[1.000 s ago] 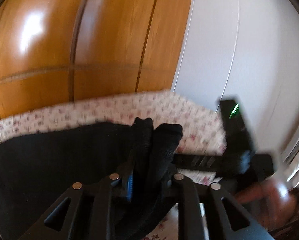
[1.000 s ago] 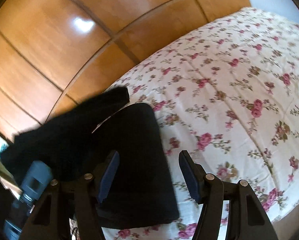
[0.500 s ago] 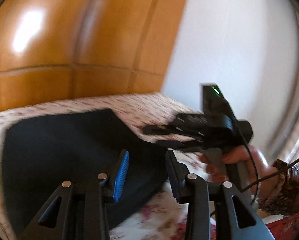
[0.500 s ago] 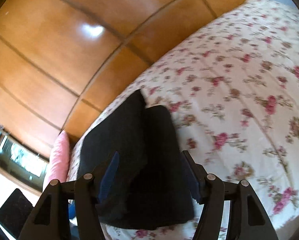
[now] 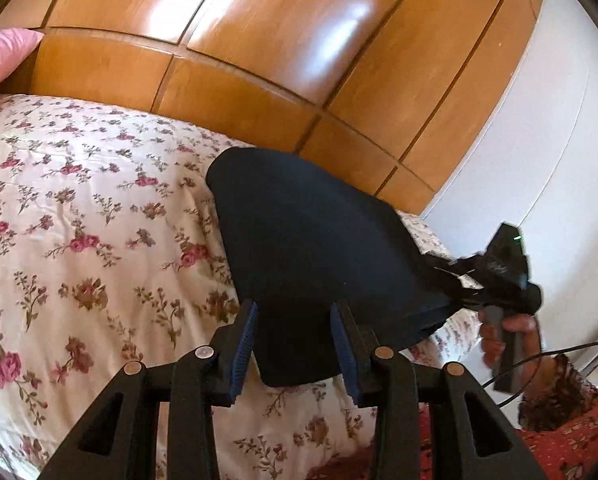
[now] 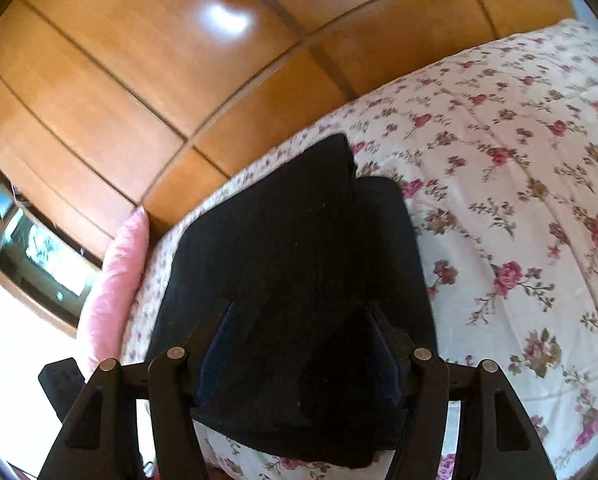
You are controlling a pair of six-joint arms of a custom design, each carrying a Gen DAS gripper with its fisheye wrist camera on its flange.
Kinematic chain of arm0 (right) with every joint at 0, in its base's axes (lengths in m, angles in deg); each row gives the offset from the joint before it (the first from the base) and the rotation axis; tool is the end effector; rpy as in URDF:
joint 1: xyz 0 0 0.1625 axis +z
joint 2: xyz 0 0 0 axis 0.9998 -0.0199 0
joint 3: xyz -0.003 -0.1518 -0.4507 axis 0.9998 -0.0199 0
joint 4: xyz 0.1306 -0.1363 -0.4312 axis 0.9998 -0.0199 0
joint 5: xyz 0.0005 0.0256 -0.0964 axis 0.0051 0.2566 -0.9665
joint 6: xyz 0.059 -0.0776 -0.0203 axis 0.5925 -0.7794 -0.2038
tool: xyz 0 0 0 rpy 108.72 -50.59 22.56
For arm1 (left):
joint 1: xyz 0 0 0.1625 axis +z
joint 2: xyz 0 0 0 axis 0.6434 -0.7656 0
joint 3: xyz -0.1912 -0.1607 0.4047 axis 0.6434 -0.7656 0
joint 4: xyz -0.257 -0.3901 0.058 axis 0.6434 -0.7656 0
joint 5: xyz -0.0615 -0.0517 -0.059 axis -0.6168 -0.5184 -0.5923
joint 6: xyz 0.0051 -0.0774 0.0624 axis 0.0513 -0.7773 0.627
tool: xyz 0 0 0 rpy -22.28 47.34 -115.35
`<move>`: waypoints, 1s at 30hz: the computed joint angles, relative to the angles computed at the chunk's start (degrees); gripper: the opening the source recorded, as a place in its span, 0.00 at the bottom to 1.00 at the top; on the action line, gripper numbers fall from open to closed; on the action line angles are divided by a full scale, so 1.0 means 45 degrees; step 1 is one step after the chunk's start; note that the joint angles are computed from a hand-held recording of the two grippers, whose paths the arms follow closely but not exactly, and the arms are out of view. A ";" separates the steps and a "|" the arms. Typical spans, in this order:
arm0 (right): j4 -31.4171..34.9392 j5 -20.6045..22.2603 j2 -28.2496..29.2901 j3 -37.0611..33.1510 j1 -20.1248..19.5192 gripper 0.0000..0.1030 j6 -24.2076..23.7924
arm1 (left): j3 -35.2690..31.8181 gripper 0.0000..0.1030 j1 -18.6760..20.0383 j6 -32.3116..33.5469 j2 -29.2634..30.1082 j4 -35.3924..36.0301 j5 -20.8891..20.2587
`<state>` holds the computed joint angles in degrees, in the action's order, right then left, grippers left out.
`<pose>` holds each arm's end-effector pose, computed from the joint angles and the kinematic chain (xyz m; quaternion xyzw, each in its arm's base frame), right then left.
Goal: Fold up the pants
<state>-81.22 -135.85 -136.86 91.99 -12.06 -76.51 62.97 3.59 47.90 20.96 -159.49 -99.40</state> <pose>-0.0245 -0.7391 0.3278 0.1841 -0.9639 0.1915 0.0201 -0.3018 -0.5634 0.0175 0.0779 0.8849 -0.4469 0.1055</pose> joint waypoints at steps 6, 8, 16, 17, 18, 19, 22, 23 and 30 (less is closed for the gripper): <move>-0.0287 -0.0062 -0.0050 -0.0120 0.0190 0.15 -0.0011 | -0.0428 0.45 -0.0037 -0.0496 -0.0081 0.2524 0.0357; -0.0591 0.0252 -0.0412 0.0031 0.0309 0.15 -0.0481 | -0.0362 0.46 -0.0055 -0.0756 -0.0112 0.2655 0.0385; -0.0623 -0.0634 -0.0047 0.0112 -0.0323 0.14 0.0412 | -0.0395 0.55 0.0176 -0.1167 -0.0175 0.3288 -0.0044; -0.0535 -0.0307 -0.0031 0.0079 -0.0454 0.14 0.0495 | -0.0375 0.55 0.0201 -0.1225 -0.0187 0.3271 -0.0109; -0.0399 -0.0136 -0.0042 0.0027 -0.0519 0.14 0.0598 | -0.0337 0.55 0.0209 -0.1257 -0.0207 0.3184 -0.0162; -0.0236 -0.0063 -0.0049 -0.0042 -0.0525 0.15 0.0629 | -0.0297 0.55 0.0199 -0.1259 -0.0232 0.3073 -0.0155; -0.0619 0.0006 -0.0220 0.0090 -0.0460 0.26 0.0662 | -0.0221 0.53 -0.0144 -0.0960 -0.0305 0.2619 0.0822; -0.1444 -0.0266 -0.0343 0.0339 -0.0336 0.30 0.0537 | -0.0281 0.53 -0.0325 -0.0675 -0.0305 0.2449 0.1443; -0.4015 -0.0742 -0.0410 0.0795 0.0812 0.32 -0.2561 | -0.2547 0.52 -0.0226 0.2392 0.0149 0.2982 0.2080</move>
